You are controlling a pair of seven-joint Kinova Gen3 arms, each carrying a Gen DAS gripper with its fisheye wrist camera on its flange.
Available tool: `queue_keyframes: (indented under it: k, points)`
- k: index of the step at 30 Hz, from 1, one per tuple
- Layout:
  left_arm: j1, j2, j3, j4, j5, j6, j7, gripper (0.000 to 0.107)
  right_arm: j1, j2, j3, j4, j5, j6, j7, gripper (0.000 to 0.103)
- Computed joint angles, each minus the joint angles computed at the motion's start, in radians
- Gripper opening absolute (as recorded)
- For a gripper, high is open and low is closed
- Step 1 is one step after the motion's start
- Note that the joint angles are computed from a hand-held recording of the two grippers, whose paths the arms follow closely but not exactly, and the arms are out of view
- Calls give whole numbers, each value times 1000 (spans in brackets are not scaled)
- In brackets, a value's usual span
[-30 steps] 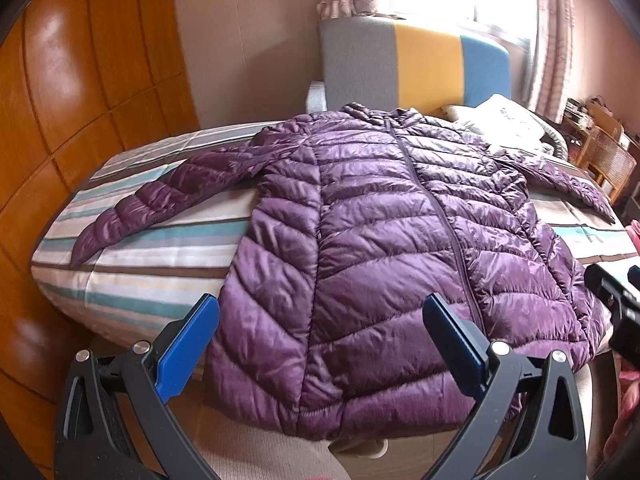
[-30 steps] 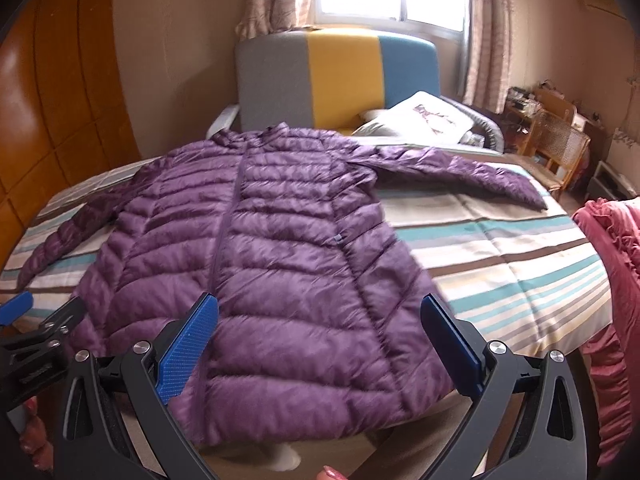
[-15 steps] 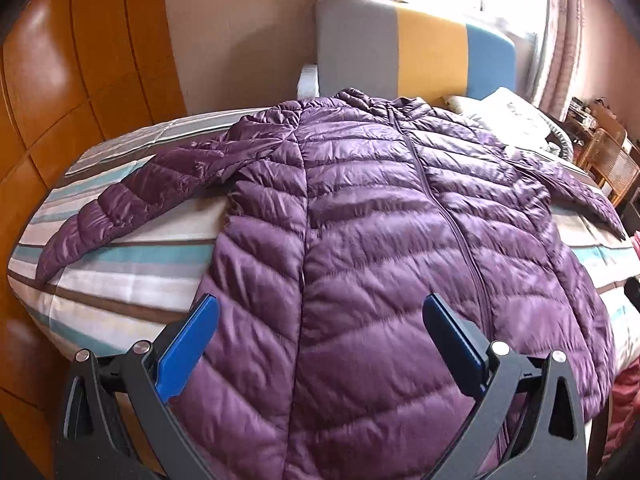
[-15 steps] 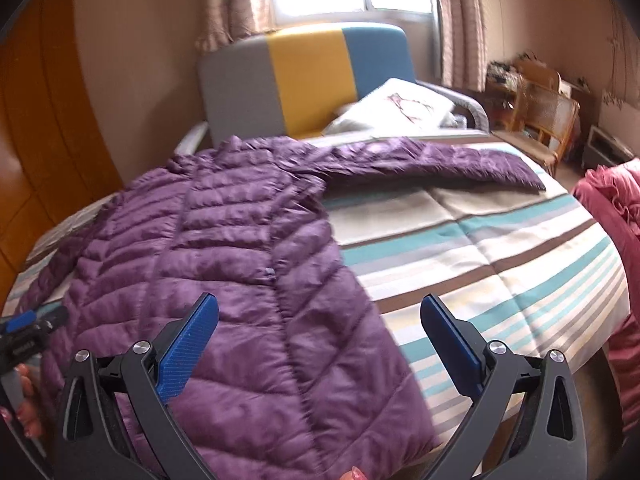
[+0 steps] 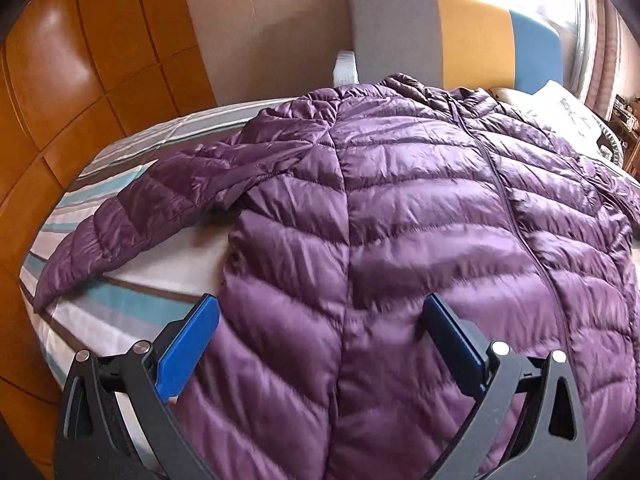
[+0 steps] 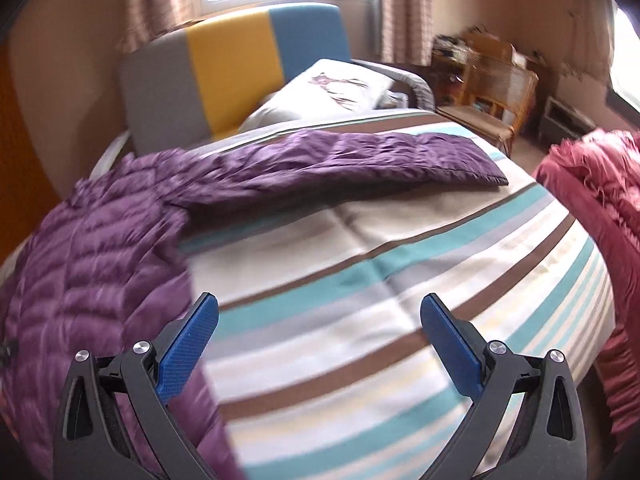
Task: Fold large clothes
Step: 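Grasp the purple jacket's sleeve cuff with the right gripper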
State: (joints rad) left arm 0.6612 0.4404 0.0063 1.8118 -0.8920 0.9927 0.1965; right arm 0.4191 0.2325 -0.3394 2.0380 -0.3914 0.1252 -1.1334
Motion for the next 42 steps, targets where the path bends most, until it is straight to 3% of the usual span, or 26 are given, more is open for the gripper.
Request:
queue_keyframes:
  k: [3,5,7,10,12,14,18,24,30,33,35,37,39,42]
  points:
    - [-11,16,-7,4,-6,-22,5,101,-17,75,49,-91,-1,39,-36,94]
    - [-16,18,-11,12,-3,-45,12,101,5,137,57,-174,-28,92,-61,85]
    - [-16,23,-15,13,-3,-54,14,101,12,189,74,-242,-54,128,-91,83]
    - [-7,29,-21,14,-7,-51,19,101,-4,260,124,-344,-68,187,-150,72]
    - [-6,25,-24,24,-10,-63,27,101,-23,302,163,-405,-71,223,-205,71]
    - [-8,16,-27,43,-16,-87,46,101,-3,348,155,-460,-96,249,-236,71]
    - [-25,7,-23,55,-6,-117,41,101,91,410,64,-512,-169,221,-224,72]
    - [-29,3,-24,48,9,-112,1,101,159,470,-9,-558,-246,182,-261,73]
    - [2,30,-31,28,-14,-10,20,101,30,473,128,-616,-150,167,-395,70]
    - [-2,44,-25,18,-16,15,10,101,-27,476,203,-637,-93,167,-487,49]
    - [-5,45,-23,20,-18,10,11,101,1,495,178,-660,-89,173,-510,28]
    - [-4,48,-24,23,-22,7,18,101,51,513,120,-675,-86,183,-501,17]
    - [-7,46,-22,22,-19,5,14,101,70,523,97,-695,-75,205,-490,12]
    - [-7,43,-25,31,-24,-8,31,101,28,503,137,-688,-37,191,-497,8]
